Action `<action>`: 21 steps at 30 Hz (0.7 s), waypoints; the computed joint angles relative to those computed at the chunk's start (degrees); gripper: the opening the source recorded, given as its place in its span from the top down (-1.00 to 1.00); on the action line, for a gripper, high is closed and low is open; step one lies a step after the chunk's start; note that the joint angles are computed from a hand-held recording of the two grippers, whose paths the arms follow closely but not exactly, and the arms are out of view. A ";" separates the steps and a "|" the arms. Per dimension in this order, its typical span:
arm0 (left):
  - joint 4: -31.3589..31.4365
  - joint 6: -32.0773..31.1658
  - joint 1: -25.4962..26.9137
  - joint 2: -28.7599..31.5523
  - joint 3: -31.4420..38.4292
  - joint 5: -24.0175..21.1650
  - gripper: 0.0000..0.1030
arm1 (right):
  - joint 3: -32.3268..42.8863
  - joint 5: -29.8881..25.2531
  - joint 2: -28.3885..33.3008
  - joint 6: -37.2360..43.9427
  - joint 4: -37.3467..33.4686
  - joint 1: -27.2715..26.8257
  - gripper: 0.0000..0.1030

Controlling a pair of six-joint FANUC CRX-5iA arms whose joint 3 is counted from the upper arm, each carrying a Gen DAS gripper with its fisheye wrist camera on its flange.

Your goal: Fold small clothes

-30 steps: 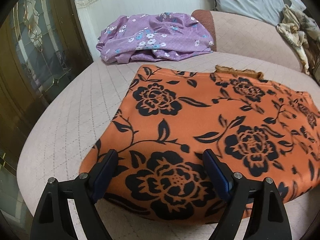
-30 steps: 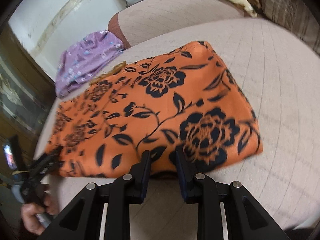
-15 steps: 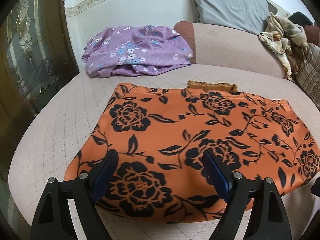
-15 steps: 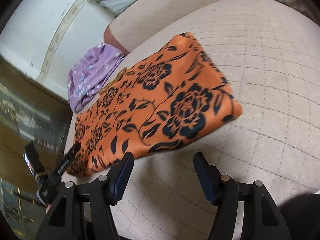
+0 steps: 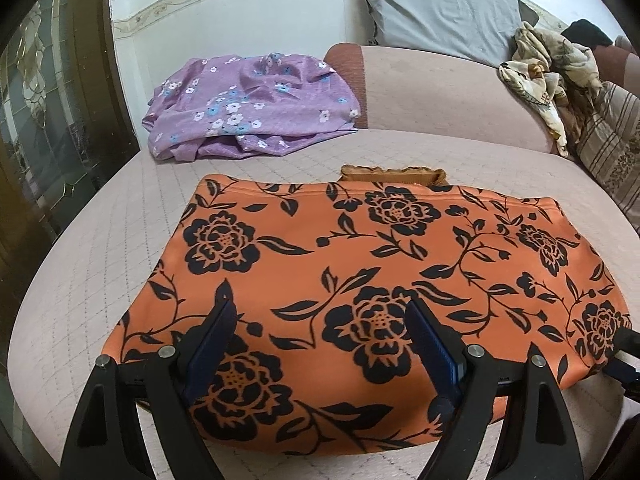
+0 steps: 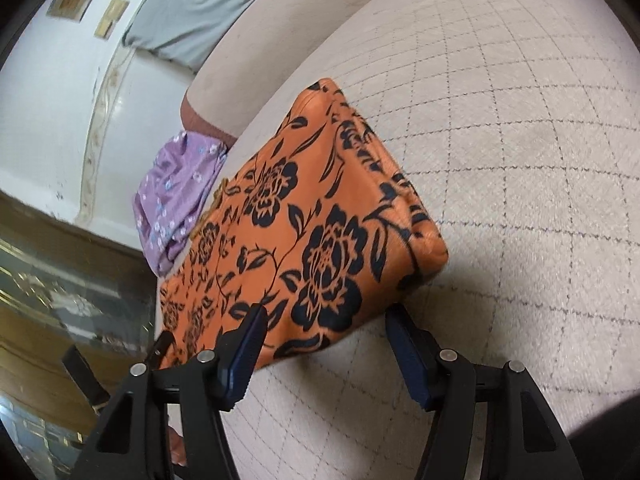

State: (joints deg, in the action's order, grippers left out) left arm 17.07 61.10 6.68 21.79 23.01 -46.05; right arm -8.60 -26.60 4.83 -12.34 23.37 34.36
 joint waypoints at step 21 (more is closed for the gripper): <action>-0.64 -0.74 -1.27 1.24 1.52 -1.91 -0.68 | -4.08 5.15 0.77 -14.16 13.19 -2.68 -0.27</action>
